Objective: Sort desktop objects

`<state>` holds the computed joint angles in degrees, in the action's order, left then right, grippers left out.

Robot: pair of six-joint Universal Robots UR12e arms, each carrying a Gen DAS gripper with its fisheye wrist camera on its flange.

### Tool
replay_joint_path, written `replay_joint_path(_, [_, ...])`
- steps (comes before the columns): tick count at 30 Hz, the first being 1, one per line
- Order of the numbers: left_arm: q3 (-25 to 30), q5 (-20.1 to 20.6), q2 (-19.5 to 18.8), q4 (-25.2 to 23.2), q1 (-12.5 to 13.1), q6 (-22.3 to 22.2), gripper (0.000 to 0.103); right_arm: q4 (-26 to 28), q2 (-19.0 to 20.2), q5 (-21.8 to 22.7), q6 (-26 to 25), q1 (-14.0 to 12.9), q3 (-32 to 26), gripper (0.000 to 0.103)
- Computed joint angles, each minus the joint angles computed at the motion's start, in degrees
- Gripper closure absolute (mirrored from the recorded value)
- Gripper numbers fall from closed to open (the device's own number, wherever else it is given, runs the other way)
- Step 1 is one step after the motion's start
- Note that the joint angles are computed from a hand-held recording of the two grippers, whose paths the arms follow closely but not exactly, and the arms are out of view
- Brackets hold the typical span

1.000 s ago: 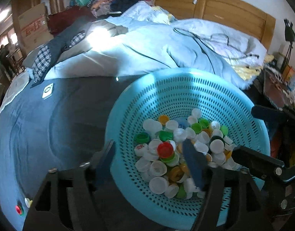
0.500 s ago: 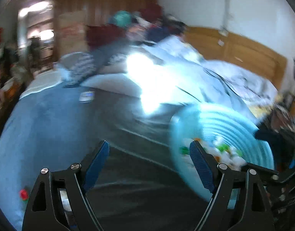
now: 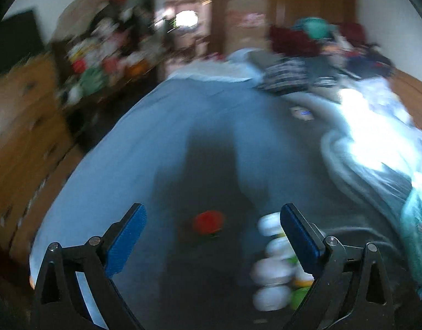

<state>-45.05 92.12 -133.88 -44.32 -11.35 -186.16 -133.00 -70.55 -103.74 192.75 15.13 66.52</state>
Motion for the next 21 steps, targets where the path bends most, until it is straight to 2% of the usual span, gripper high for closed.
replay_joint_path(2, [-0.2, 0.7, -0.5, -2.3, 1.2, -3.9, 0.008, 0.3, 1.8, 1.8, -0.8, 0.3, -1.4, 0.000])
replay_joint_path(5, [0.9, 2.0, -1.8, -5.3, 2.2, -6.6, 0.008, 2.1, 4.8, 3.0, -0.9, 0.6, -4.2, 0.000])
replay_joint_path(11, [3.7, 3.0, -4.3, -8.1, 2.3, -5.8, 0.008, 4.4, 10.6, 3.4, 3.0, -0.4, -9.1, 0.000])
replay_joint_path(14, [5.3, 2.0, -5.5, -9.7, 2.3, -4.4, 0.008, 7.2, 13.1, 4.1, 5.1, -1.3, -11.5, 0.000])
replay_joint_path(17, [6.0, 2.9, -6.0, -10.8, 2.0, -3.3, 0.005, 8.7, 14.7, 2.7, 5.7, -1.6, -12.6, 0.000])
replay_joint_path(21, [7.3, 4.3, -6.7, -12.5, 1.5, -1.2, 0.002, 8.8, 14.7, 3.0, 8.7, -2.5, -11.5, 0.000])
